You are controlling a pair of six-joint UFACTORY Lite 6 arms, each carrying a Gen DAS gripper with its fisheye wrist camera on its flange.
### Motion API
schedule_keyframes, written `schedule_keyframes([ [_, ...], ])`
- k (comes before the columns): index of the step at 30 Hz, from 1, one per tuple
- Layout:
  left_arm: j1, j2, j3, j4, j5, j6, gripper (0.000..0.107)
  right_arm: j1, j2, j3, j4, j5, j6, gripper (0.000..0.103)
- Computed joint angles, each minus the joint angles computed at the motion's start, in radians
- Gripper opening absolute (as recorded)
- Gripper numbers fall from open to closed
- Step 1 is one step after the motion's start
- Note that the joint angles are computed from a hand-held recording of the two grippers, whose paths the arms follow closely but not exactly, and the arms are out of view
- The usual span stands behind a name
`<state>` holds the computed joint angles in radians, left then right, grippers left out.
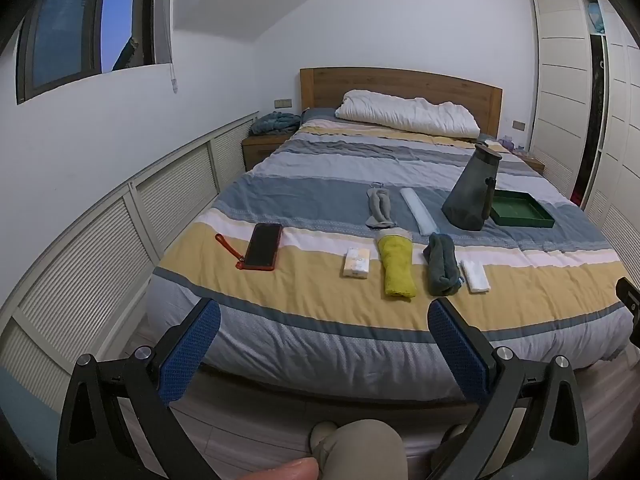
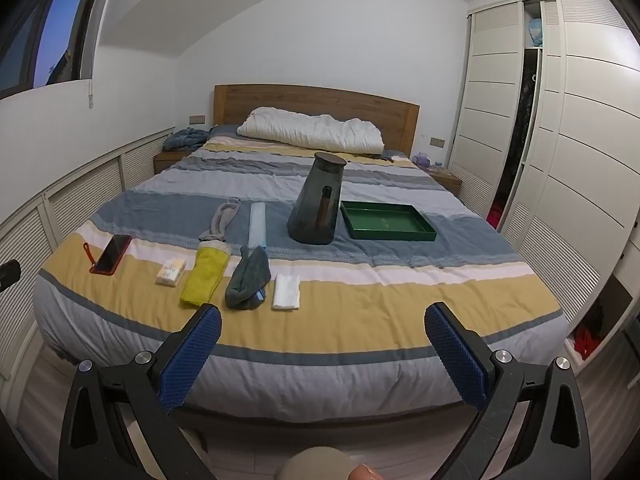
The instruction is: Organize soft objects
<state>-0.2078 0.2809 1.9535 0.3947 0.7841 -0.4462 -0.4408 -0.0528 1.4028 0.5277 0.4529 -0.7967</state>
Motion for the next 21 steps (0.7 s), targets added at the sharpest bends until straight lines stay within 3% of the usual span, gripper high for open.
schedule_keyframes([
  [21,0.001,0.002,0.006,-0.006,0.005,0.006,0.102,-0.001,0.004,0.007,-0.003,0.002,0.001,0.103],
])
